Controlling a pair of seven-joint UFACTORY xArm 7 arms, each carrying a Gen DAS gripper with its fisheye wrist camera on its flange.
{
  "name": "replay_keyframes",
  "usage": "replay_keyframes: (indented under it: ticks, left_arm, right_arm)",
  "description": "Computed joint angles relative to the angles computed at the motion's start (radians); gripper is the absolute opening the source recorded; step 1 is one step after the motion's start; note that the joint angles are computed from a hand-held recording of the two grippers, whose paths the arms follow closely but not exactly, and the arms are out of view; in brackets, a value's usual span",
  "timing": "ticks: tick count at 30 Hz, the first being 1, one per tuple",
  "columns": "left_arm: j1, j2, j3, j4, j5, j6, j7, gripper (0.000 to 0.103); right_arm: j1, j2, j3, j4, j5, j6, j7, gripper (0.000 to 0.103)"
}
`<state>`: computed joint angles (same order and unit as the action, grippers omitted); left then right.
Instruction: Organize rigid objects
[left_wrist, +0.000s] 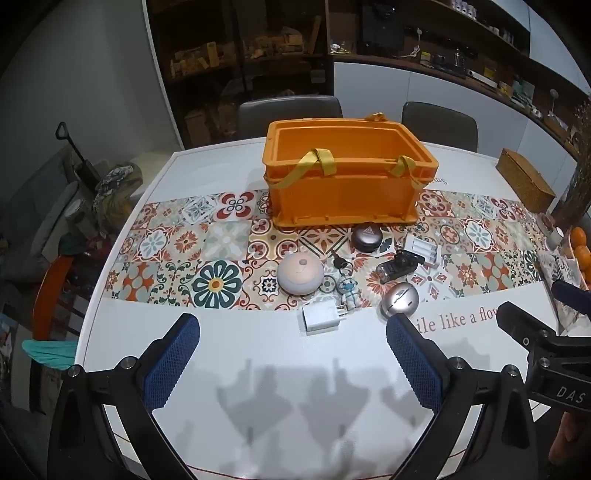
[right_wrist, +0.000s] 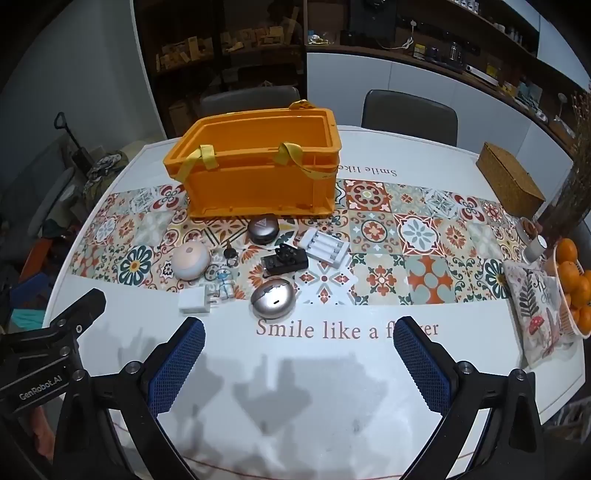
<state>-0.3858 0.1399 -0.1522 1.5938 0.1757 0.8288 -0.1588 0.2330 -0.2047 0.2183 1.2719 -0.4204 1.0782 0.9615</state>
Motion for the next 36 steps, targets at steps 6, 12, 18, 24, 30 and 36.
replay_keyframes:
  ticks: [6, 12, 18, 24, 30, 36]
  left_arm:
    - [0.008, -0.011, -0.002, -0.018, -0.024, 0.003, 0.011, 0.103]
    - [0.0, -0.004, -0.002, -0.004, -0.007, 0.01, -0.005, 0.103]
    - [-0.001, -0.008, -0.001, -0.004, -0.001, 0.017, -0.013, 0.103]
    - [0.002, 0.0, -0.001, 0.008, -0.016, 0.024, 0.001, 0.103]
    - [-0.001, 0.012, 0.001, 0.02, -0.011, 0.029, -0.001, 0.103]
    - [-0.003, 0.013, 0.002, 0.02, -0.006, 0.027, -0.004, 0.103]
  right_arm:
    - [-0.001, 0.002, -0.001, 0.0, -0.001, -0.005, 0.009, 0.103]
    - [0.003, 0.007, 0.001, 0.013, -0.003, 0.015, 0.007, 0.103]
    - [0.001, 0.012, -0.006, 0.016, 0.003, 0.006, -0.001, 0.103]
    - [0.003, 0.012, -0.008, 0.007, 0.002, -0.005, -0.011, 0.103]
    - [0.001, 0.014, -0.007, 0.012, 0.005, 0.0, -0.011, 0.103]
    - [0.002, 0.014, -0.008, 0.011, 0.005, -0.002, -0.01, 0.103]
